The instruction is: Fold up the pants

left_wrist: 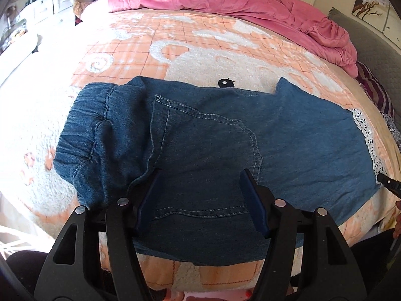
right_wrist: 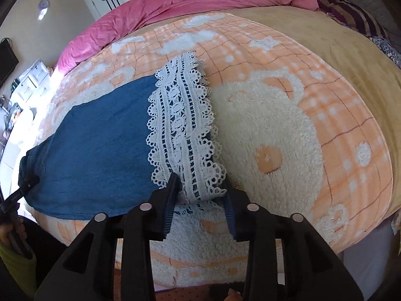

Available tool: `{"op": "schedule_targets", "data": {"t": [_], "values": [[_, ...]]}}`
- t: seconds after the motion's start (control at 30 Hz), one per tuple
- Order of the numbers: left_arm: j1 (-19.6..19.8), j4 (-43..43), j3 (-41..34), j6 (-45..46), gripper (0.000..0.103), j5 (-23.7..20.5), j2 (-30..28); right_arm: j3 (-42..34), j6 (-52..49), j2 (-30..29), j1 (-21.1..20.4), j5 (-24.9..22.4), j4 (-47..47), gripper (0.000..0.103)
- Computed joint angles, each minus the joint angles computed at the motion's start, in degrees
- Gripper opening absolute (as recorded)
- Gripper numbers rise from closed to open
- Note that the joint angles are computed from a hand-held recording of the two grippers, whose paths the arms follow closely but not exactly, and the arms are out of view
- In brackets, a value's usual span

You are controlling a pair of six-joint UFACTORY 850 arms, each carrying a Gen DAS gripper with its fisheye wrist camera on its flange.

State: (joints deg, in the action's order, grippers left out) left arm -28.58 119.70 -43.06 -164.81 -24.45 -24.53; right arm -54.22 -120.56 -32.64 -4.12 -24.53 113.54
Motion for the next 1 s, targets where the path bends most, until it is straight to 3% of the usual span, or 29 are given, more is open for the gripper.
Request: {"op": "schedule_targets", "data": {"t": [0.03, 0.1, 0.2, 0.3, 0.57, 0.63, 0.87, 1.0], "values": [[-0.42, -0.98, 0.04, 1.08, 0.056, -0.6, 0.2, 0.68, -1.53, 0.65, -0.37, -0.95, 2.04, 0.045], [-1.28, -0.46, 0.03, 1.62, 0.059, -1.78, 0.56, 3.1, -8.18, 2.85, -1.57, -4.7, 10.77, 0.055], [-2.58, 2.51, 0.06, 0.52, 0.061, -3.68, 1.13, 7.4, -19.84, 6.58, -2.82, -13.56, 22.69, 0.062], [-3.88, 3.52, -0.5, 0.9, 0.065, -5.81, 1.07, 8.57, -28.25, 7.39, -0.66, -15.34, 27.9, 0.065], [-5.65, 0.28, -2.96, 6.09, 0.068, -6.67, -0.48, 8.2, -45.42, 6.33, 8.98, -11.36, 34.97, 0.067], [-5.69, -0.18, -3.37, 6.74, 0.069, -6.36, -0.8, 8.21, -48.41, 5.96, 10.84, -10.61, 38.08, 0.08], [-6.26, -0.88, -4.54, 8.65, 0.076, -5.96, -1.81, 6.94, -52.39, 3.75, 14.74, -6.31, 42.65, 0.08], [-6.31, -1.53, -4.71, 9.37, 0.081, -6.06, -2.06, 6.34, -53.67, 2.78, 15.28, -4.79, 43.57, 0.086]]}}
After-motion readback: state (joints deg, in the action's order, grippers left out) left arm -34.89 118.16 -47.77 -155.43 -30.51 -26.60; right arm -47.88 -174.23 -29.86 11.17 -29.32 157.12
